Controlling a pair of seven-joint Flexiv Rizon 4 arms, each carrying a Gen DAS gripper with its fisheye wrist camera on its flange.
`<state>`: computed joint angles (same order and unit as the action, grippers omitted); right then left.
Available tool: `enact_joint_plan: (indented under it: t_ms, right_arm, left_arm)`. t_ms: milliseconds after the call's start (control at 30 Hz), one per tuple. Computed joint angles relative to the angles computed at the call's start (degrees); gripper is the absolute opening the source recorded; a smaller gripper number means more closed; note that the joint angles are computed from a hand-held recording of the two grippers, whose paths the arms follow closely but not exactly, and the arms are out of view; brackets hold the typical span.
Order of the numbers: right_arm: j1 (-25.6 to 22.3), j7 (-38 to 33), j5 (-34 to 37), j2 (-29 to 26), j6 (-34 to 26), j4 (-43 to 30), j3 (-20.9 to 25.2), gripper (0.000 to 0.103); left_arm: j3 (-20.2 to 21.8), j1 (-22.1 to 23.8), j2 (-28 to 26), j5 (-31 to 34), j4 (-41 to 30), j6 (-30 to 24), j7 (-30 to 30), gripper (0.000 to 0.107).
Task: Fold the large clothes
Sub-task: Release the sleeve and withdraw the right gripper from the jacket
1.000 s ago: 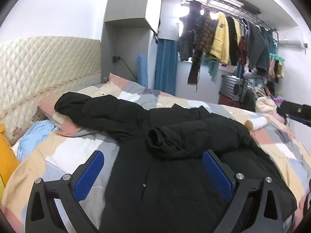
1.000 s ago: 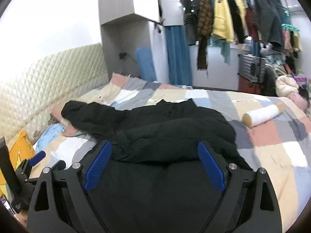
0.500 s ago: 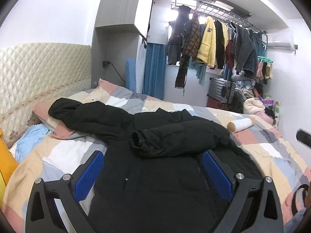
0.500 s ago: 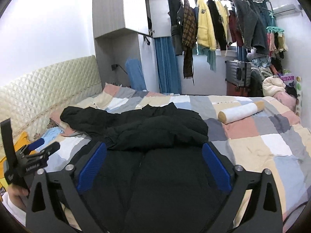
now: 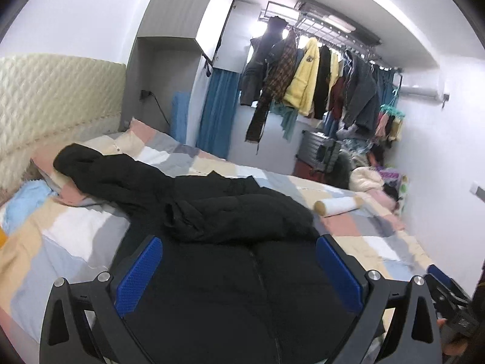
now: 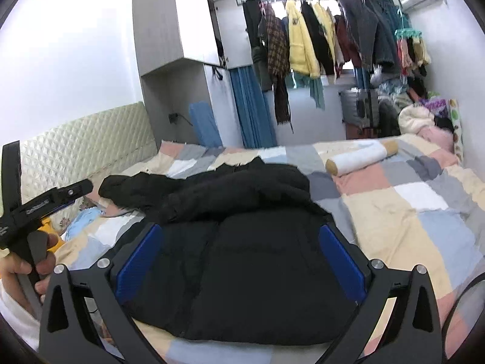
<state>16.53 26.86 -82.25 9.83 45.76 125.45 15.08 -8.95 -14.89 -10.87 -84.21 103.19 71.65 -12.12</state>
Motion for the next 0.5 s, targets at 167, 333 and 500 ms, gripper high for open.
enact_joint_plan:
  t_ms: [167, 333, 500]
  right_arm:
    - [-0.37, 1.5, -1.63, 0.55, 1.23, 0.96, -0.14, 0.103]
    - [-0.23, -0.75, -1.74, -0.35, 2.04, 1.11, -0.35, 0.103]
    - [-0.26, -1.78, -0.88, -1.62, 2.75, 0.64, -0.93, 0.103]
  left_arm:
    - [0.0, -1.67, 0.47, -1.78, 0.69, 3.87, 4.73, 0.102]
    - [0.54, 1.63, -3.56, 9.85, -4.03, 1.04, -6.11, 0.102]
    - [-0.27, 5.82, -10.64, 21.89, -14.14, 0.03, -15.34, 0.102]
